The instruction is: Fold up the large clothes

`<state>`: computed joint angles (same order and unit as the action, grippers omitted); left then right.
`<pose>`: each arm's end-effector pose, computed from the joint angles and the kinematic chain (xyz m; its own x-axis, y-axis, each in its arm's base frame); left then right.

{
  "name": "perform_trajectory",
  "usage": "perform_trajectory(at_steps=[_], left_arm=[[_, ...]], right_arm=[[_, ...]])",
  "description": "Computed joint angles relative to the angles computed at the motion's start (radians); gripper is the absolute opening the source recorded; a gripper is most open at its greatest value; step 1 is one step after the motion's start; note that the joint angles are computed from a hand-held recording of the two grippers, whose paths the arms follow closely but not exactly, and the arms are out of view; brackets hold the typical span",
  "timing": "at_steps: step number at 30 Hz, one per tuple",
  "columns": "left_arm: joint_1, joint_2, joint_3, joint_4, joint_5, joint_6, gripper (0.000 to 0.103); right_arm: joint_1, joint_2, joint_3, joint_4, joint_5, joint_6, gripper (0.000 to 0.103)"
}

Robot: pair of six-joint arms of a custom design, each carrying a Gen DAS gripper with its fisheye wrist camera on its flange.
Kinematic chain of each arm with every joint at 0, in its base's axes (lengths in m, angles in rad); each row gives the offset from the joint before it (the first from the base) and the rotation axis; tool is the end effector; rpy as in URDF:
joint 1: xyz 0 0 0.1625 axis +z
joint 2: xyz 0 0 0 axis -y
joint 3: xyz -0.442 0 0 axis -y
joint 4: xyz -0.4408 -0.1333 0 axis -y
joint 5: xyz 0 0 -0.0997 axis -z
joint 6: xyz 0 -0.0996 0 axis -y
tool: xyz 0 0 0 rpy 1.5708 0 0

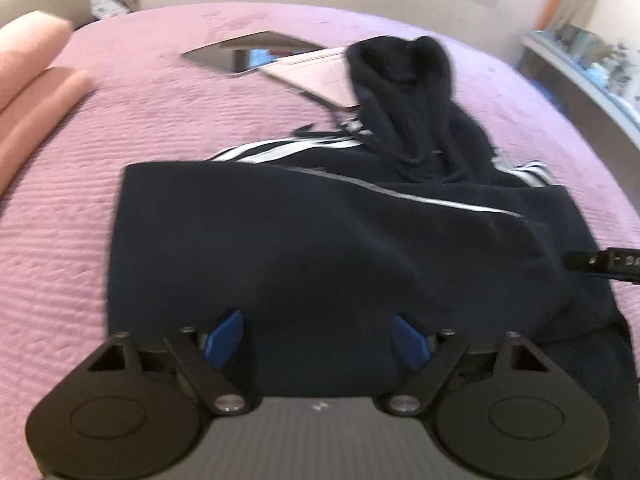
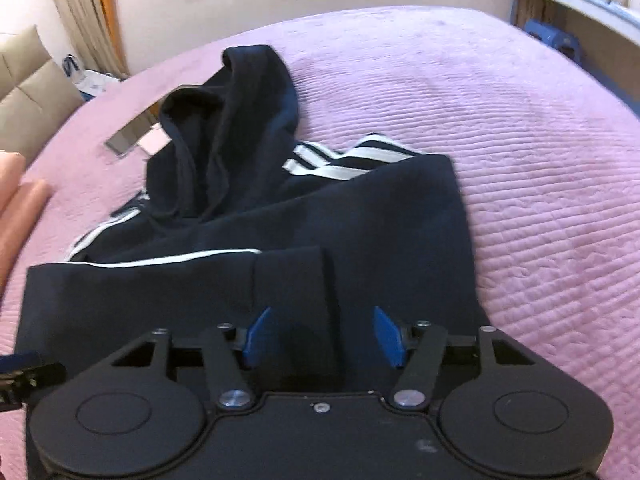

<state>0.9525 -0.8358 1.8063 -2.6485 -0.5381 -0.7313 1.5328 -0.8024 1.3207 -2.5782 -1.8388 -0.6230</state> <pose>-0.1985 -0.6565 0.0866 -0.7354 -0.3757 -0.5640 0.1145 0.7514 -0.6498 0.0756 -0.8267 0.2240 -0.7983 -0.3840 0.4640 -0.5322 0.8103 -0.2452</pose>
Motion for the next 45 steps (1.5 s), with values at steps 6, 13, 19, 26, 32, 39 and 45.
perform_trajectory(at_steps=[6,13,19,26,32,39,45], left_arm=[[0.005,-0.052,0.054,0.026,-0.062,-0.017,0.077],[0.012,-0.047,0.068,-0.114,-0.111,0.047,0.065],[0.013,-0.011,0.051,-0.238,-0.133,0.137,0.068],[0.030,-0.004,0.027,-0.302,-0.120,0.163,0.064],[0.049,0.033,-0.071,-0.288,-0.038,0.264,0.065],[0.092,0.029,-0.121,-0.060,-0.053,0.198,0.046],[0.082,0.066,-0.206,-0.259,-0.066,0.425,0.057]], right_arm=[[0.000,0.047,-0.040,0.086,-0.005,0.009,0.038],[0.021,-0.028,0.031,-0.017,0.055,-0.074,0.011],[0.018,-0.018,0.027,-0.173,-0.063,-0.092,0.012],[0.015,0.052,-0.040,-0.117,-0.187,-0.110,0.031],[0.028,0.053,-0.051,-0.143,-0.102,-0.137,0.043],[0.025,0.112,-0.111,-0.062,-0.180,-0.174,0.031],[0.035,0.129,-0.208,-0.008,-0.037,-0.172,0.031]])
